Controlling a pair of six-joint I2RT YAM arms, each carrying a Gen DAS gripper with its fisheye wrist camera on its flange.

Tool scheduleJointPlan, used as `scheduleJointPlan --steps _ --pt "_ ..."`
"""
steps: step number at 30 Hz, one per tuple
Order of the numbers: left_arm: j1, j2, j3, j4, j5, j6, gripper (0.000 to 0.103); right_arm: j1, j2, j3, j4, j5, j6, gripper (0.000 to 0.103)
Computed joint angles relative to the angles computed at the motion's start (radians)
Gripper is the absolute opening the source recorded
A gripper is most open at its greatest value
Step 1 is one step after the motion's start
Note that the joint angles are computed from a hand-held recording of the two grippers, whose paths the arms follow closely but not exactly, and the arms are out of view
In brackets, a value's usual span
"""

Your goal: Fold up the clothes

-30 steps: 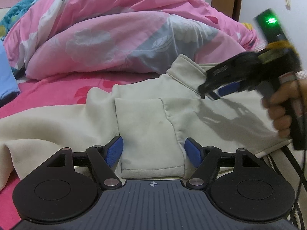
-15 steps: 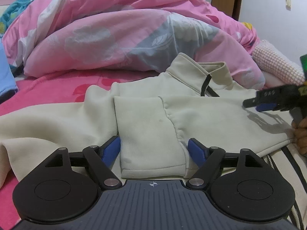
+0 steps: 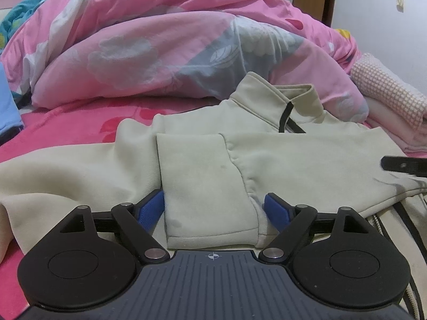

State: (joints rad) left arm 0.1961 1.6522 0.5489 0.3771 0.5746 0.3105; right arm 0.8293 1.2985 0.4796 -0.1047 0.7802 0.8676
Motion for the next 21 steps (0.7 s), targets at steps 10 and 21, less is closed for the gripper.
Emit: scheduleJointPlan --steps 10,21 --pt "0.196 -0.123 -0.009 -0.12 0.197 -0.036 0.098 0.086 0.112 0.102 -0.03 -0.013 0.009 0.063" --pt "0.759 -0.185 0.053 -0.415 0.367 0.061 0.1 0.08 0.316 0.033 0.506 -0.147 -0.201 0.064"
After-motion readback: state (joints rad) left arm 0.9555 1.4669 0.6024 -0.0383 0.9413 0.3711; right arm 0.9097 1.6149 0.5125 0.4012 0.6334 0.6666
